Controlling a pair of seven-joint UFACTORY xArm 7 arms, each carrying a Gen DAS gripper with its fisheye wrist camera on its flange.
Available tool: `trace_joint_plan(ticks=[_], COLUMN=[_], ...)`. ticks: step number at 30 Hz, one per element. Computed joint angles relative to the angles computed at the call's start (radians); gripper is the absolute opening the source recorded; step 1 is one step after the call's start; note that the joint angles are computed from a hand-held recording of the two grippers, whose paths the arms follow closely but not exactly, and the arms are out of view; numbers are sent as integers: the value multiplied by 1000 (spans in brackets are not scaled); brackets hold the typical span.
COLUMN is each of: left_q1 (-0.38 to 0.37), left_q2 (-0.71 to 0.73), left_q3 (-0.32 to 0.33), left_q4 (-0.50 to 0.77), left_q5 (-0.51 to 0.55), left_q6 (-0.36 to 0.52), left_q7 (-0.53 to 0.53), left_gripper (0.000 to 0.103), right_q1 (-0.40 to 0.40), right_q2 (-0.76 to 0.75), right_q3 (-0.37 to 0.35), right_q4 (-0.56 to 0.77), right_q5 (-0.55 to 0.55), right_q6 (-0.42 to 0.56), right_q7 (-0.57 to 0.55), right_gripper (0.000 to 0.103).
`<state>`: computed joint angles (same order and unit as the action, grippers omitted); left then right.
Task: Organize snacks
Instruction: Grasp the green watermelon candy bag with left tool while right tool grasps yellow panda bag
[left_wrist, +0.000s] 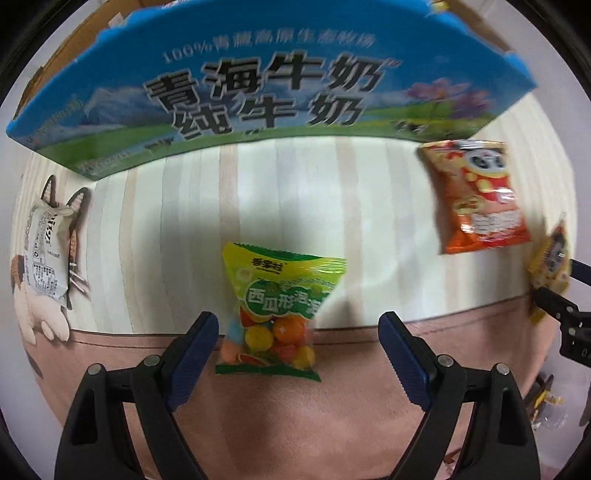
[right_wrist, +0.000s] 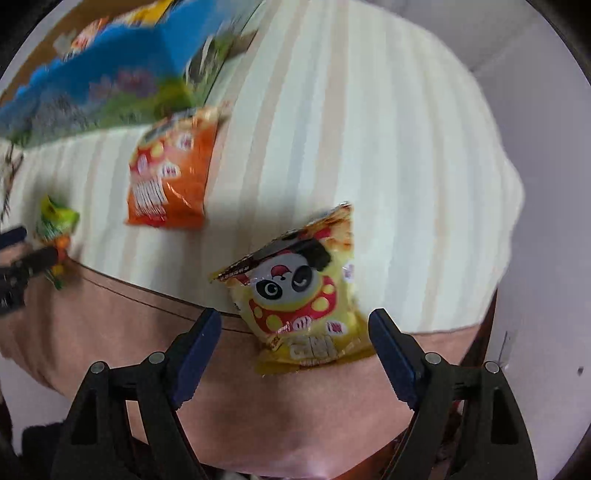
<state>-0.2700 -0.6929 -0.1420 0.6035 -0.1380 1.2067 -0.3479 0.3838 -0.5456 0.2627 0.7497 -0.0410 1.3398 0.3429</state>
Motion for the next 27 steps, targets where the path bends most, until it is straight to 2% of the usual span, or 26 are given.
trace_joint_plan(ticks=[6,9,13,15,18,22,24,25,26,27], left_q1=[14,15,16,17,16,22,27,28,26,28], left_q2=[34,33,13,31,5,15,-21,-36,-53,-62], left_q3=[-14,-12,5,7,16,31,32,35,41,44], left_q4=[-2,-9,-44,-76,-124,-165,-195,-205,-213,-213], left_q5=[20,31,33,30,18,12,8,5,-3,-2], left_q6=[-4,-4,-9,-51,-60,-101,-130,-138,-137,-129], left_q7=[-57,-65,-53,-50,-43,-19,-24,-25,-23,-22], left_gripper=[89,89,89,89,89,88,81,67,60,57], right_q1=[-39,-74,-108,-122,-139,-153,-143,-130,-125,-121], right_q2=[21,-1,-64,-80,-85,-100,-103,-100,-95,-93], right_q3=[-48,-82,-147,-166,-174,-147,-114,-88,-79,-69], right_q4=[-44,-68,-123,-131,-111,-100,-114,-128,-129,-129], right_q5=[15,76,225,264,259,198,182,177,159,141], right_q6=[-92,-121,-157,-160,-134,-110,-122,-143,-148,-150], right_q7=[-3,61,147,161,145,123,131,147,146,151], right_gripper=[84,84,84,84,84,84,84,84,84,84])
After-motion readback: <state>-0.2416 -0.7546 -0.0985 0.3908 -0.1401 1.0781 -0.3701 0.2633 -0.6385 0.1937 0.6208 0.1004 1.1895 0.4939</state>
